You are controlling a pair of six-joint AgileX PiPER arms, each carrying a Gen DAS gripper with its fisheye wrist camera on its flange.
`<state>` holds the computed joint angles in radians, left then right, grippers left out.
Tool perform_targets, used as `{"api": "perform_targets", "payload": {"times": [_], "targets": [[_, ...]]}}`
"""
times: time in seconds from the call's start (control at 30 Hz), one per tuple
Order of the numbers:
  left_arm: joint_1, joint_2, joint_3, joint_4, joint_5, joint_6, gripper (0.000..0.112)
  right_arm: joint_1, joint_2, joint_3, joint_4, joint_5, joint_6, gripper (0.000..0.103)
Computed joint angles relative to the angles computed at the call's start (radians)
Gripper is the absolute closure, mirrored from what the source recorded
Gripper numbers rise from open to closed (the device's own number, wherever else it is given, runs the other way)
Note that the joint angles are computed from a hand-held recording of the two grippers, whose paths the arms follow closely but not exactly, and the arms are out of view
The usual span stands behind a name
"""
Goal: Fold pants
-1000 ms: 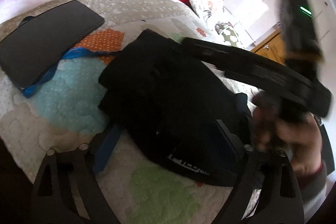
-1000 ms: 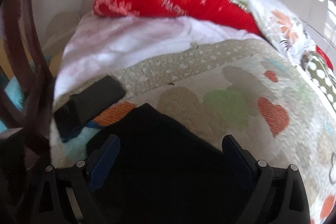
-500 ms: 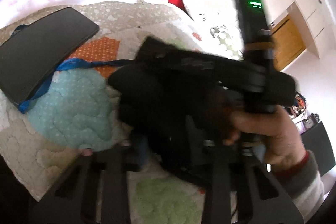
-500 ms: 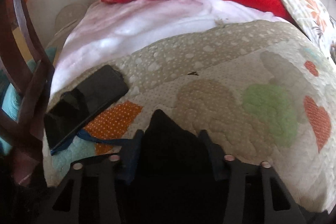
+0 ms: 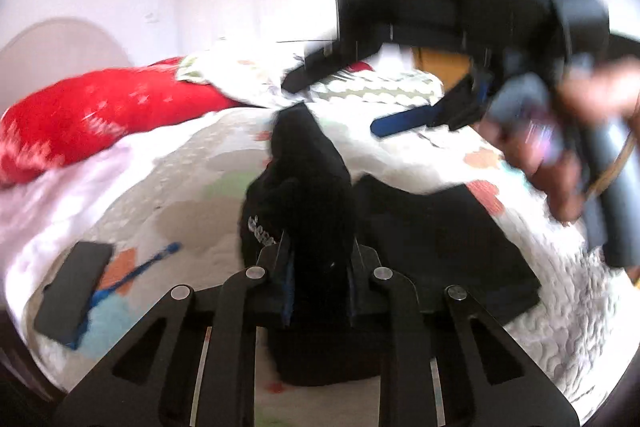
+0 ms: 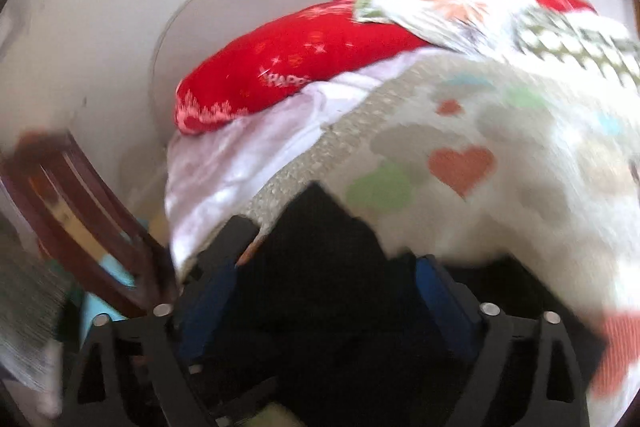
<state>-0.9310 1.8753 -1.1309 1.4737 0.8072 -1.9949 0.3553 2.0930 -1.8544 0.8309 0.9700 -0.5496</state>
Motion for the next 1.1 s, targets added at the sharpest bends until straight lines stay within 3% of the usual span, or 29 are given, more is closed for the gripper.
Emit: {"api": "perform_targets", "payload": {"times": [0.13, 0.2, 0.27, 0.43, 0.6, 0.63, 0.7, 0.83, 0.93, 1.07, 1.1], "targets": [[-0.039, 0.103, -0.100, -0.033, -0.009, 0.069, 0.094, -0.080, -0.009, -0.016, -0.041, 0.150, 0.122, 0.007], [-0.055, 0.125, -0.116, -0.028, 0.024, 0.079, 0.094, -0.058, -0.020, -0.008, -0.174, 0.118, 0.200, 0.007], [-0.033, 0.114, -0.092, -0.007, 0.003, 0.063, 0.094, -0.048, -0.036, 0.048, -0.263, 0.074, 0.245, 0.007], [-0.025, 0.088, -0.043, 0.020, -0.007, 0.012, 0.094, -0.140, -0.024, 0.185, 0.011, 0.074, 0.099, 0.007], [-0.056, 0.138, -0.095, -0.004, 0.042, 0.080, 0.094, -0.085, 0.092, 0.074, 0.015, 0.126, 0.151, 0.008], [-0.059, 0.138, -0.094, -0.007, 0.044, 0.085, 0.094, -0.063, 0.088, 0.080, 0.016, 0.103, 0.125, 0.012], [-0.063, 0.128, -0.099, -0.027, 0.052, 0.112, 0.094, -0.014, 0.045, 0.119, -0.062, 0.003, 0.124, 0.071], [-0.079, 0.094, -0.125, -0.001, 0.050, 0.136, 0.094, -0.005, -0.116, 0.267, -0.073, -0.136, 0.003, 0.075], [-0.093, 0.115, -0.210, -0.001, 0.017, 0.189, 0.094, -0.059, -0.201, 0.338, -0.067, -0.170, -0.056, 0.075], [-0.071, 0.203, -0.368, -0.211, -0.106, 0.405, 0.092, -0.096, -0.234, 0.429, -0.233, -0.275, 0.023, 0.075], [-0.055, 0.207, -0.376, -0.305, -0.174, 0.490, 0.091, -0.097, -0.227, 0.456, -0.308, -0.319, 0.078, 0.075]]}}
